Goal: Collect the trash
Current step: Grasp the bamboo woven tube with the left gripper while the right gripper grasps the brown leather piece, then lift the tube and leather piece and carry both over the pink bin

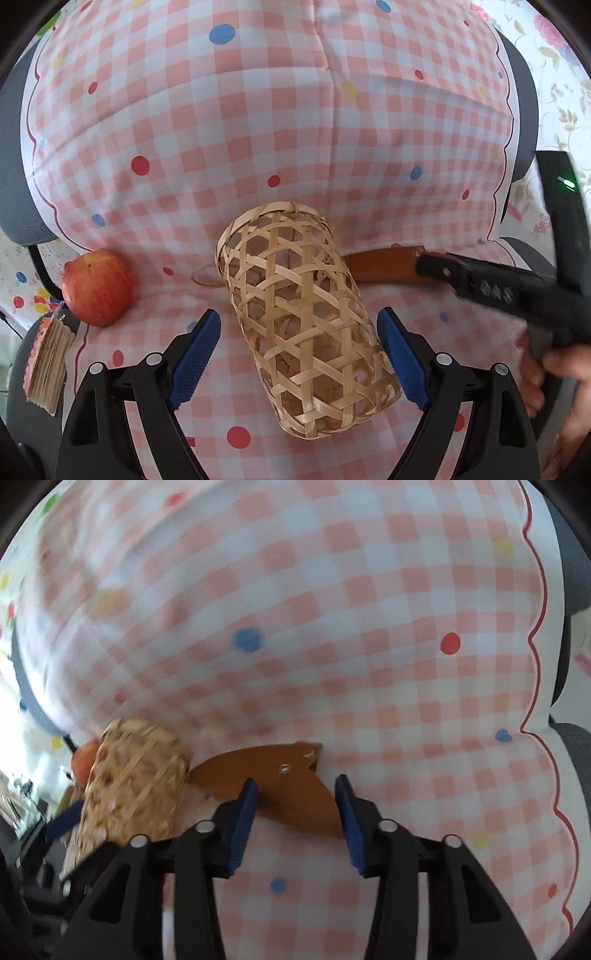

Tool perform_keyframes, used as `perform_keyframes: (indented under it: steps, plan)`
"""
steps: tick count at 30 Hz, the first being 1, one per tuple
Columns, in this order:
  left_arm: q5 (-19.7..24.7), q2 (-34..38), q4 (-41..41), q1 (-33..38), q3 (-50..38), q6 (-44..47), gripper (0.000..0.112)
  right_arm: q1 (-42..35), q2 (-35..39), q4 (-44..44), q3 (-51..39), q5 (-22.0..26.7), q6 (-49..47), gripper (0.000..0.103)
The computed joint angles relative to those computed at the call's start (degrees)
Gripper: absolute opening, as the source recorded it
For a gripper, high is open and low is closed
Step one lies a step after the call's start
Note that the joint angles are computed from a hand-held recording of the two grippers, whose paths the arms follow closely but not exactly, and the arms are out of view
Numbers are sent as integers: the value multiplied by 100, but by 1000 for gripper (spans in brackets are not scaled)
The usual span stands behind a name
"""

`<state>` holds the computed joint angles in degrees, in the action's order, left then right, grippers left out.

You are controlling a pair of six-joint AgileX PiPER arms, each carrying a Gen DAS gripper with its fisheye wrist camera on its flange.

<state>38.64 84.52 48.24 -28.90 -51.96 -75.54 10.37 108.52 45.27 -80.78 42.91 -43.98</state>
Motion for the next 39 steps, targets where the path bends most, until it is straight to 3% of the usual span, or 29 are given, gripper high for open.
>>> perform_keyframes:
  steps: [5,8,12,16,18,23,28,30,35,39]
  plan:
    - [-102,-268,-393,-162,48,533,57,-37,-1290,-36,1423,-427,-410,9]
    - [-17,-372,-484,-324,79,603,56,-154,-2143,-197,2245,-669,-316,4]
    - [-56,-879,-801,-527,362,731,56,-608,-3341,-205,3232,-457,-367,4]
    - [254,-1465,-976,-1208,619,681,56,-1644,-4049,123,3792,228,-991,4]
    - [611,-1746,-935,-1773,724,363,56,-1987,-4380,208,4083,410,-1152,4]
    - [1474,-2044,-332,-3314,937,-1057,57,-2364,-5517,-23,4832,360,-1197,4]
    - [2292,-1824,232,-4590,1042,-2407,60,-2146,-5902,-185,5215,214,-1376,4]
    - [2487,-1692,287,-4768,1028,-2604,68,-2007,-5930,-273,5304,56,-1282,4]
    - [2602,-1551,507,-4928,1163,-3068,77,-1860,-6077,-482,5447,-31,-1190,4]
    - [2458,-1390,590,-4892,1131,-3004,77,-2459,-6078,-129,5469,434,-1681,7]
